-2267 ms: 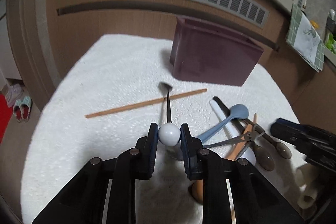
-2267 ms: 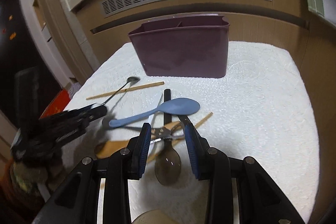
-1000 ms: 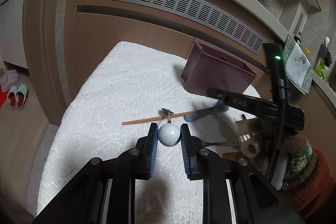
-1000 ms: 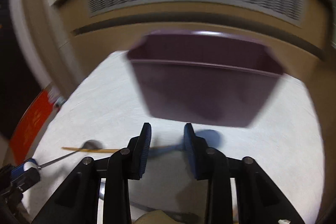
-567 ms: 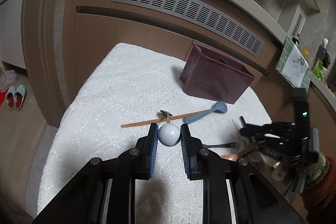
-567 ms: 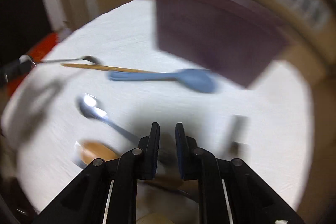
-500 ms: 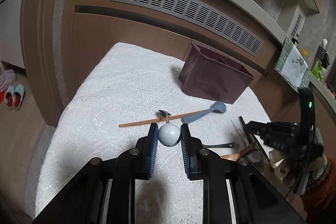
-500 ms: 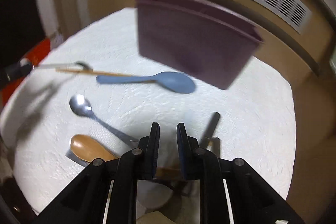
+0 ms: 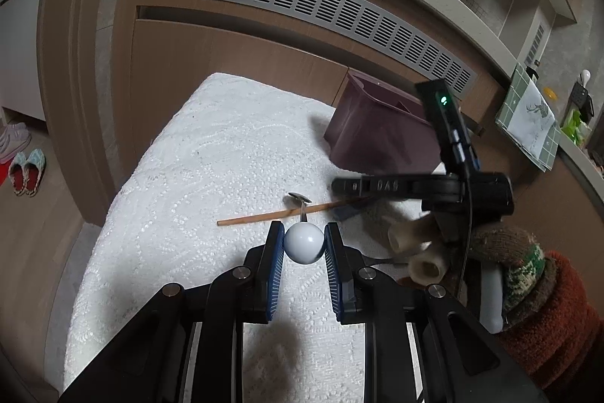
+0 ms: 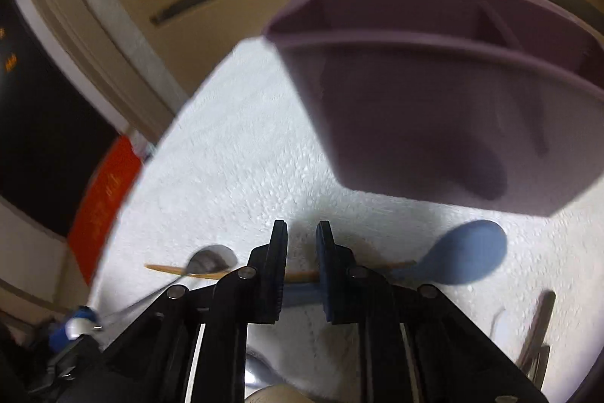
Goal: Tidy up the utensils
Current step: 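Grasp the blue plastic spoon with the right gripper while the left holds its spoon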
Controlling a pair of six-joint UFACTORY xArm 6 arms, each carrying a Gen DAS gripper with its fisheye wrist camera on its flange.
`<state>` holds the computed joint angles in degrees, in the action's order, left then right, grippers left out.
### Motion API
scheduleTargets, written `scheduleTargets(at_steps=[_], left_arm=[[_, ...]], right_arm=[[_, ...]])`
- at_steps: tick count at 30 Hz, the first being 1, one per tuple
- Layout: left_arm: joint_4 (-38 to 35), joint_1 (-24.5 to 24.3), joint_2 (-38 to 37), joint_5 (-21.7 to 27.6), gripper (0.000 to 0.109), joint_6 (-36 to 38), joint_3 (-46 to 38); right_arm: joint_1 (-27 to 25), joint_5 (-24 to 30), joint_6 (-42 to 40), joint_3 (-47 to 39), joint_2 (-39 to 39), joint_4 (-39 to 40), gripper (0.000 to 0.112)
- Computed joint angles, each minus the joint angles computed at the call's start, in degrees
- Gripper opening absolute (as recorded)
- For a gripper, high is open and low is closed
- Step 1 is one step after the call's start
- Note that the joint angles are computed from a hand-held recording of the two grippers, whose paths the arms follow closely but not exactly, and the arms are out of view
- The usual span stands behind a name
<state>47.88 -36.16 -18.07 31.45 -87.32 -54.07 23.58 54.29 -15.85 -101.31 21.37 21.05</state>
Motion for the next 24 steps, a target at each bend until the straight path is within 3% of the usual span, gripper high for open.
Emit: scheduleTargets(at_steps=[7,9,12,14,18,20,24], left_arm=[[0.49,0.46,-0.12,-1.57,0.022,-0.91,0.45],[0.61,0.28,0.0,-1.63,0.022,-0.9,0.33],[1.14,0.15,0.35,-1.77,0.022,-1.23,-0.08],[2.46,0.03,0.7,-1.55,0.022,-2.33,-0.6],[5.52,-0.87,1.52,0.98,0.022,-3.66,-2.43],[6.7,-1.1,1.92,2.16,0.022,-3.65,-3.24],[8.36,-1.14,2.72,3.31,0.022,-2.97,-4.63]], right_arm=[[-0.45,3.32,-10.21,8.36,-7.53,-5.02,0.013],[-0.45,-3.12,-11.59,15.21,-12.96,-9.68,0.014],[-1.67,-14.07,-13.12,23.48,-19.75,-9.59,0.023],[-2.78,-16.07,-9.08,25.23,-21.22,-9.75,0.029],[-5.51,-14.72,-0.85,24.55,-18.92,-7.54,0.029],[-4.9,-16.93,6.8,27.09,-19.23,-9.14,0.029],[-4.97,-14.82,17.64,20.03,-12.29,-13.24,0.03]])
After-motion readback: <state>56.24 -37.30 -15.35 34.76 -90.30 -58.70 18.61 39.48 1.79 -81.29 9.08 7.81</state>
